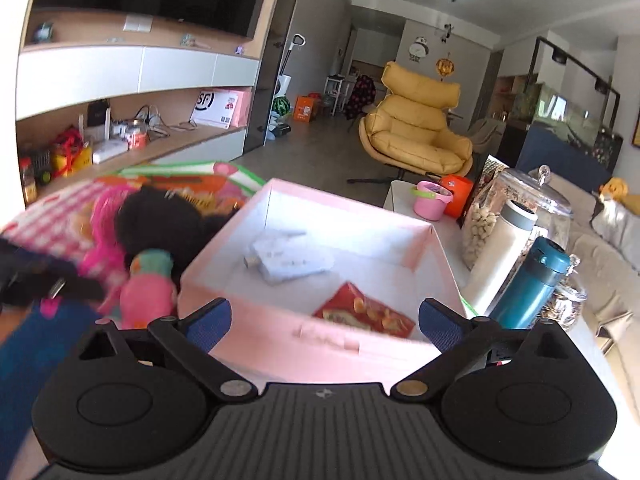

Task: Organize objects
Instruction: 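Grasp the pink teal-hat toy with the left tool while the right tool grasps the black plush cat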

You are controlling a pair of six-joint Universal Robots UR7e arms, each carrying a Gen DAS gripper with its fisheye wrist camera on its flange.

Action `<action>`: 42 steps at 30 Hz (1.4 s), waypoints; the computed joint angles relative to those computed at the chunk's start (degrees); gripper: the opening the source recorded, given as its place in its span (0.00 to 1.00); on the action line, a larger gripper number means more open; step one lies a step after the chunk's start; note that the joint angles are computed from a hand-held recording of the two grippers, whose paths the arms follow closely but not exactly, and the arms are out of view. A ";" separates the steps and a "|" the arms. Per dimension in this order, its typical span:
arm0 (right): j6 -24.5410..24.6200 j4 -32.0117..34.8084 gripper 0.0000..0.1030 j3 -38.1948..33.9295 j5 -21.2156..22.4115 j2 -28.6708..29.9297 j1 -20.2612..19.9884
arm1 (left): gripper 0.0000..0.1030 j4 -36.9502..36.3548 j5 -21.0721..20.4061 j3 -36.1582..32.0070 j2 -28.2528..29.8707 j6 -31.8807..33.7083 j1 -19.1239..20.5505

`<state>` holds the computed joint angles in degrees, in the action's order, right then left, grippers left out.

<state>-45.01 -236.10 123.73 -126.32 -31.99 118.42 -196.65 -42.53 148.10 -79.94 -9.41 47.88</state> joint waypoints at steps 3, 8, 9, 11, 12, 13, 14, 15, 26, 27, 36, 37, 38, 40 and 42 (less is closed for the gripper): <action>-2.23 -3.98 1.00 2.66 0.84 0.22 0.35 | 0.55 1.15 2.65 -3.83 4.93 -0.94 1.42; -0.76 -4.28 1.00 4.94 1.46 -0.44 -0.05 | 0.55 1.90 2.60 -5.54 8.43 -0.99 1.63; 0.06 -3.60 1.00 5.08 1.37 -0.58 -0.21 | 0.56 1.06 3.28 -5.41 9.01 -0.95 1.38; 1.47 -2.78 1.00 5.26 1.13 -0.45 -0.56 | 0.54 0.52 2.35 -5.07 8.57 -1.32 1.80; 2.00 -2.20 1.00 5.39 1.07 -0.56 -0.68 | 0.49 0.29 1.70 -4.78 8.10 -1.33 1.95; 2.45 -1.74 1.00 5.56 1.12 -0.60 -0.81 | 0.42 -0.10 0.57 -4.41 7.33 -0.59 2.20; 2.88 -1.36 1.00 5.79 1.13 -0.62 -0.77 | 0.42 0.39 -0.14 -4.04 6.40 -0.25 2.08; 3.21 -1.11 1.00 6.24 1.34 -0.73 -0.86 | 0.41 1.20 -0.01 -3.53 5.47 -0.10 1.62; 5.92 7.68 1.00 4.51 6.03 -2.54 1.97 | 0.39 22.01 6.26 7.92 -22.52 -7.79 -7.89; 3.80 8.17 1.00 3.16 6.93 -2.13 2.61 | 0.39 24.74 7.52 8.27 -25.10 -8.94 -8.47; -14.80 19.27 0.89 -16.13 5.89 8.27 5.85 | 0.39 36.56 9.78 9.81 -35.04 -14.46 -8.47; -14.90 21.88 0.87 -18.37 3.95 9.52 6.15 | 0.39 38.32 9.98 9.97 -36.30 -15.21 -8.51; -14.90 23.79 0.84 -20.32 2.44 10.64 6.33 | 0.39 39.48 10.02 9.96 -37.01 -15.76 -8.45; -15.43 25.14 0.83 -23.18 0.73 12.59 6.25 | 0.39 42.29 10.36 10.20 -39.01 -17.18 -8.92; -14.04 28.04 0.81 -25.28 -0.31 13.38 6.33 | 0.39 44.47 10.61 10.40 -40.66 -18.31 -9.46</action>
<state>-59.05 -208.06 98.46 -126.63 -18.61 124.75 -152.19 -31.92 158.49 -120.60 -27.72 38.42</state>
